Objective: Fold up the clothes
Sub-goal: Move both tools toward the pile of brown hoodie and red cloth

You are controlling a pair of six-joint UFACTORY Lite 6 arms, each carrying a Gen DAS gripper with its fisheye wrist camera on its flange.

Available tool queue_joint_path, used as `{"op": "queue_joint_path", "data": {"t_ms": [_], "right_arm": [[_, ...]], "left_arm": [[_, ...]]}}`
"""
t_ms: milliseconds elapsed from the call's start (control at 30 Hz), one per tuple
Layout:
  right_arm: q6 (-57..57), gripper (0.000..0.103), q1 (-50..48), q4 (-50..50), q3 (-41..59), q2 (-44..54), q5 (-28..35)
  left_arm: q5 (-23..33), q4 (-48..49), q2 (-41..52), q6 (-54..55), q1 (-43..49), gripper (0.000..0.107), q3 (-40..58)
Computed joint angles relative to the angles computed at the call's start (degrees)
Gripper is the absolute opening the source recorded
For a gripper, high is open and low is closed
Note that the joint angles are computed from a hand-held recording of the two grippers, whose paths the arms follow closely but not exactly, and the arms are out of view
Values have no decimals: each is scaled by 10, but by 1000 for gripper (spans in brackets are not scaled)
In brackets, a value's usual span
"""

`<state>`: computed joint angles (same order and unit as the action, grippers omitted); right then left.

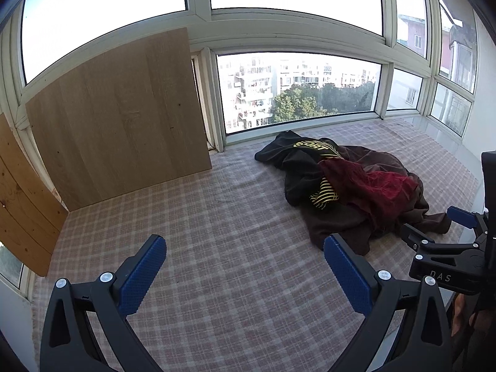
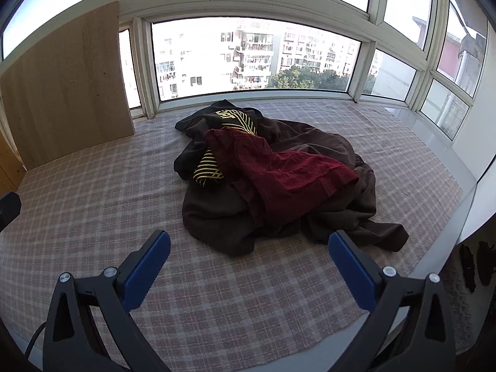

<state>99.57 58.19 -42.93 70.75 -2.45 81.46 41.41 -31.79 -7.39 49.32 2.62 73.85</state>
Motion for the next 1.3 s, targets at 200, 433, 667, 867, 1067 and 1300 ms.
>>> {"op": "queue_joint_path", "data": {"t_ms": [200,433,667,867,1067,1300], "right_arm": [[-98,103,-140,9,-201,-206,-69],[-261,103,-314,24,-316,-350,-156],[-488,103,-540,134,-395,-449,-301],[-655,103,-696,210,-402,-426,-388],[-777,103,-809,267,-323,-297,-480],[-810,103,-815,285,-187,-129,-513]], "left_arm": [[-76,184,29,-253,-196,103,-19],[-105,262,116,-399,-321,103,22],[-115,303,177,-464,-375,103,62],[-110,326,209,-484,-382,103,87],[-103,332,234,-485,-364,103,120],[-98,346,272,-493,-352,103,163]]}}
